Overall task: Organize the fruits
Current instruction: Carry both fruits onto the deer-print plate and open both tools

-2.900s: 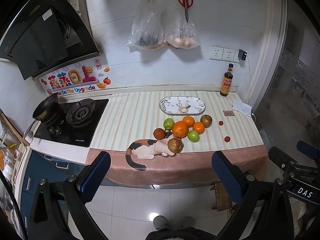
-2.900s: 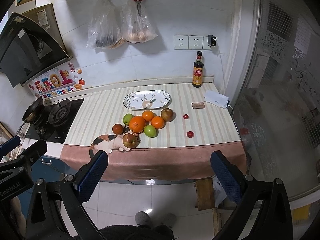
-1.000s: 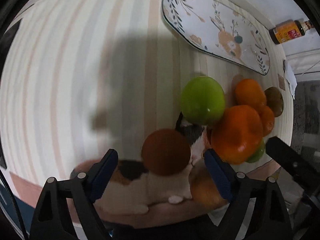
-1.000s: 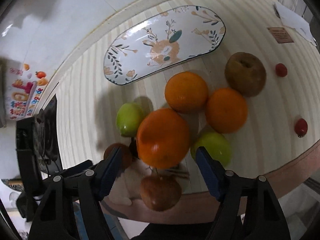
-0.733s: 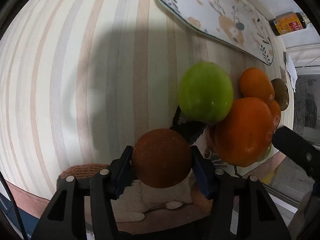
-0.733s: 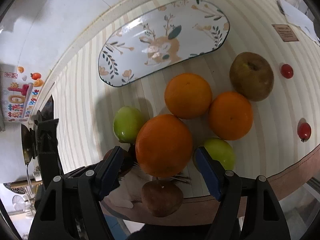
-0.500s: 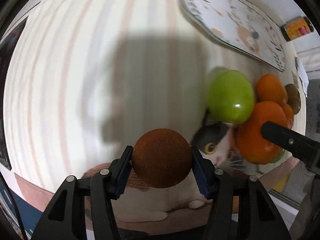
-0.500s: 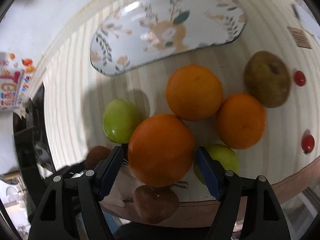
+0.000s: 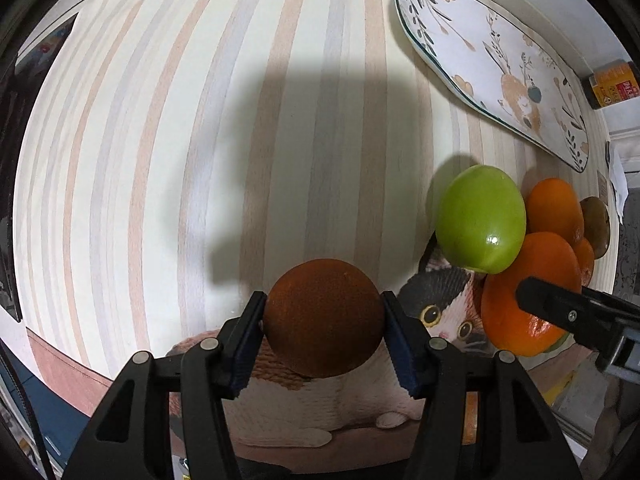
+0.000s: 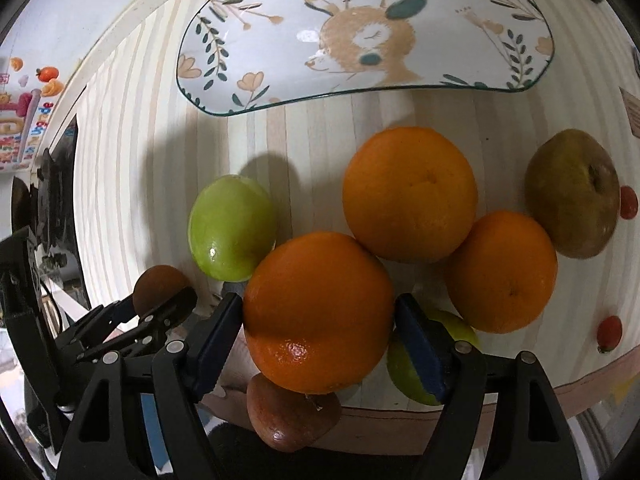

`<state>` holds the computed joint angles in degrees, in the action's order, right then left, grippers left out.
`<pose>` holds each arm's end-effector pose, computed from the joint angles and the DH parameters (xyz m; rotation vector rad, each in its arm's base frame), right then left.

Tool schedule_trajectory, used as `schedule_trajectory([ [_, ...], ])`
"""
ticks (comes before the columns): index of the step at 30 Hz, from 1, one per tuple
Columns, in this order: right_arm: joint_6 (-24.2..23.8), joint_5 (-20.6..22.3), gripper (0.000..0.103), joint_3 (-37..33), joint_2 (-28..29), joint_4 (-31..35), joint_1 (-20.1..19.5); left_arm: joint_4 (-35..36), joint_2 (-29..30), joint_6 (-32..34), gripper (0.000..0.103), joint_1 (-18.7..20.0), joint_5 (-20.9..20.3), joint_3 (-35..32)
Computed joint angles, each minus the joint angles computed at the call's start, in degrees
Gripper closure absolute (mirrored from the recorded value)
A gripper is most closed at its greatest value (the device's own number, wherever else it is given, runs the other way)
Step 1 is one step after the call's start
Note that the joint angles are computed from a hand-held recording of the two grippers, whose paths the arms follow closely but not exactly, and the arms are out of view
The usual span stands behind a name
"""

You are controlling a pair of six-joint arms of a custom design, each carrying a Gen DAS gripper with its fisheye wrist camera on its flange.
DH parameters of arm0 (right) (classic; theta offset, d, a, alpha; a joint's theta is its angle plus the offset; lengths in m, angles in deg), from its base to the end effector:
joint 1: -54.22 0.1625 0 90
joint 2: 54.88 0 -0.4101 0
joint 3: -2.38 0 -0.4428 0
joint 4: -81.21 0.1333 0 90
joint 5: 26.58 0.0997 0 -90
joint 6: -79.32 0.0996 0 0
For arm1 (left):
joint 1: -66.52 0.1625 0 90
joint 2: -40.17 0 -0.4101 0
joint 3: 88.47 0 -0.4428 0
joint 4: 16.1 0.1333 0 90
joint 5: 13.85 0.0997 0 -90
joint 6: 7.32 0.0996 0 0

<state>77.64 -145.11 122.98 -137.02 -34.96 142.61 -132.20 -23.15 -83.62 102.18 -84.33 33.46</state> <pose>0.0722 -0.4838 0.1866 0.0737 -2.6346 -0.3028 -0.2672 -0.3967 0.0182 -0.3514 2.4667 -0.0860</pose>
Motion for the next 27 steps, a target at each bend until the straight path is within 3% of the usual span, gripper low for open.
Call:
schedule_trajectory([
  [10, -4.43, 3.04, 0.025, 0.86, -5.39, -0.01, 0.67, 2.15, -0.03, 0.45, 0.049, -1.11, 3.30, -6.08],
  [16, -6.13, 8.02, 0.025, -4.54, -7.97, 1.83, 0.90, 0.71, 1.89, 6.08, 0.049, -0.67, 7.99, -14.10],
  [21, -8.62, 3.20, 0.025, -12.43, -1.60, -2.78, 1.60, 1.64, 9.43, 11.82, 0.049, 4.53, 9.67, -23.89],
  [27, -10.98, -2.91, 0.025, -21.35, 8.75, -4.27, 1.12, 0.07, 17.77, 13.78, 0.049, 12.08, 4.00, -32.02],
])
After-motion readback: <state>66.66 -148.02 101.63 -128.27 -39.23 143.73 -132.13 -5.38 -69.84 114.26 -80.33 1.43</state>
